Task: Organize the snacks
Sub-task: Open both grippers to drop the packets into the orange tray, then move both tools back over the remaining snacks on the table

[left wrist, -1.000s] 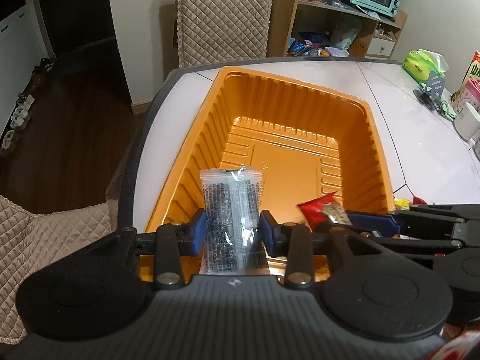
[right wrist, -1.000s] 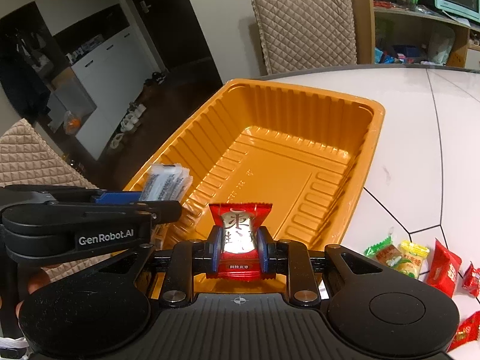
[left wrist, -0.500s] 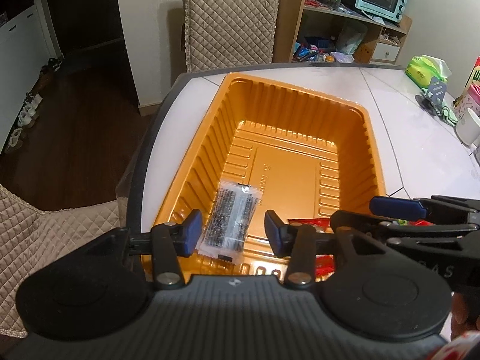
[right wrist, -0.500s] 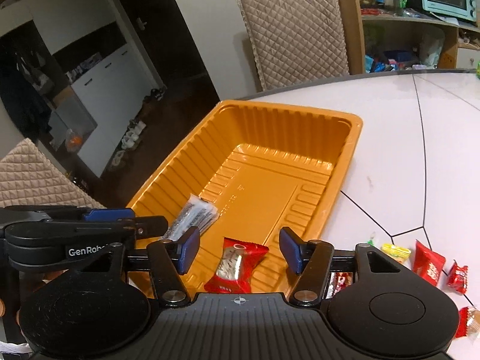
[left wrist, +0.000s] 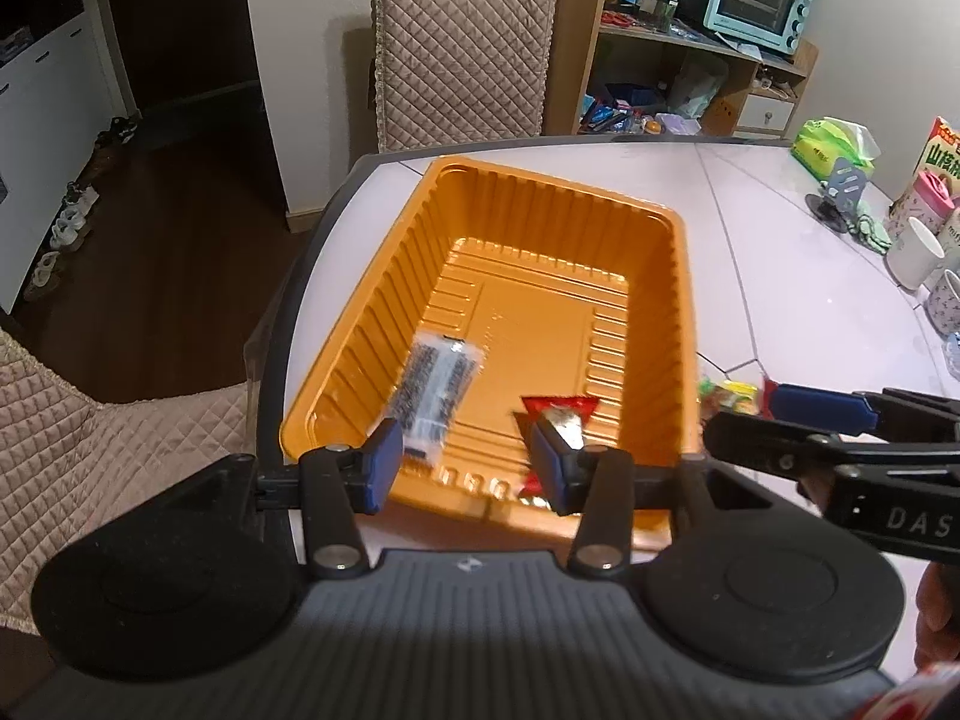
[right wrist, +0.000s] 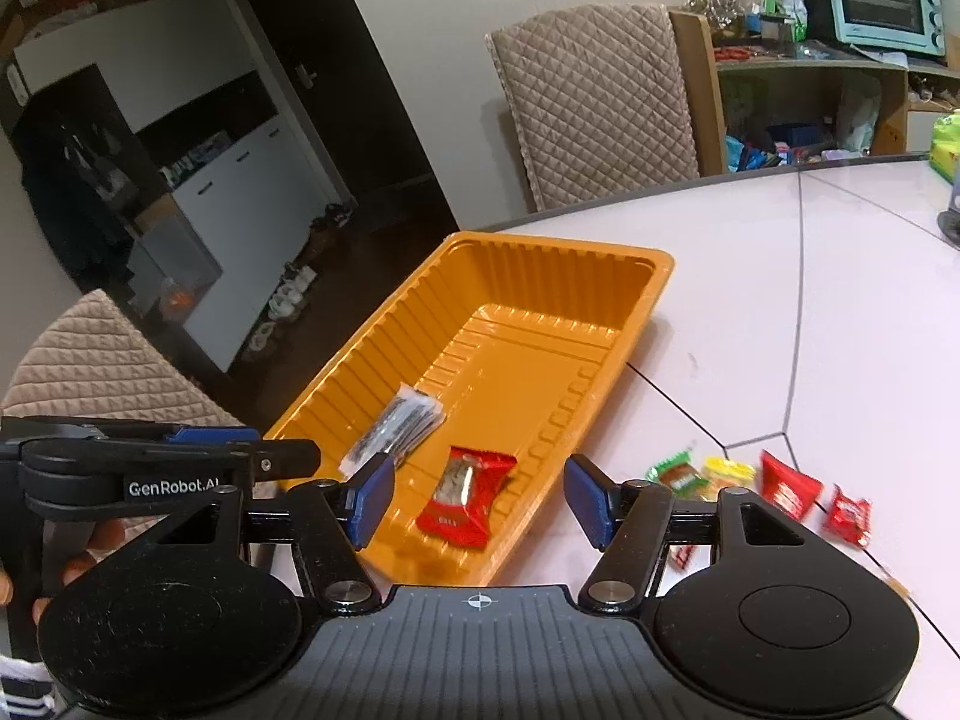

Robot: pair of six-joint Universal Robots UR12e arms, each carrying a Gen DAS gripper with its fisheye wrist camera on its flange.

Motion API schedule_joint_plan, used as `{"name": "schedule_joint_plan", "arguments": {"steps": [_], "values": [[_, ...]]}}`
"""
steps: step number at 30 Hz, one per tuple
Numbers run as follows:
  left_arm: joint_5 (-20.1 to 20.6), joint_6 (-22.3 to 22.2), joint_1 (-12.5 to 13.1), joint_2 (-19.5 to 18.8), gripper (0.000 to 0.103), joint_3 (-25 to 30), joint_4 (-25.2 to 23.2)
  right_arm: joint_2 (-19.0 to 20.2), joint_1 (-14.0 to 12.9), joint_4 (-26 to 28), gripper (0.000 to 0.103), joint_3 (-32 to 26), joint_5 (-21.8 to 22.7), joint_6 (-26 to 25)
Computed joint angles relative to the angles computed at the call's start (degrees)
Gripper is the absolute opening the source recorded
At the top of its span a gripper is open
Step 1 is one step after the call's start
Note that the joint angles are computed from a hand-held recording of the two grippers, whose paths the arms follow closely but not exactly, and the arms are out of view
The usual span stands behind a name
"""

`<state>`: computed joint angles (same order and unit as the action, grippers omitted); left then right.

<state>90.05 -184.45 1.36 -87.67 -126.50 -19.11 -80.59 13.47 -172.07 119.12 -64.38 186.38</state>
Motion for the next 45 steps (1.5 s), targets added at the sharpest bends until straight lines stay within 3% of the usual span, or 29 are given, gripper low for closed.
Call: {"name": "schedule_joint_plan", "arguments": {"steps": [10,17,30,39,45], "values": [[2.8,-4.2,-4.8,4.6,0.047,-1.8,-2.9,-8.3,-5.9,1.0,0.064,7.6,5.5,-3.3],[3.2,-8.4,-8.8,7.3,0.047,-3.6,-4.4,-15.5,-10.8,4.9,0.064,13.5,6.5,-9.2],[6.8,-14.8,-18.0,7.9,0.047,-4.6,-4.5,-25.8,-19.7,13.6,0.064,20.8,8.9,-19.0],[10.5,-20.1,-22.9,8.4,0.047,-5.2,-5.6,-28.3,-23.3,17.3,0.064,22.9,11.7,-25.6],[8.7,-19.2,-23.0,7.9,0.047,-5.7,-6.0,-27.4,-22.6,15.4,0.064,23.1,10.0,-26.1]]}}
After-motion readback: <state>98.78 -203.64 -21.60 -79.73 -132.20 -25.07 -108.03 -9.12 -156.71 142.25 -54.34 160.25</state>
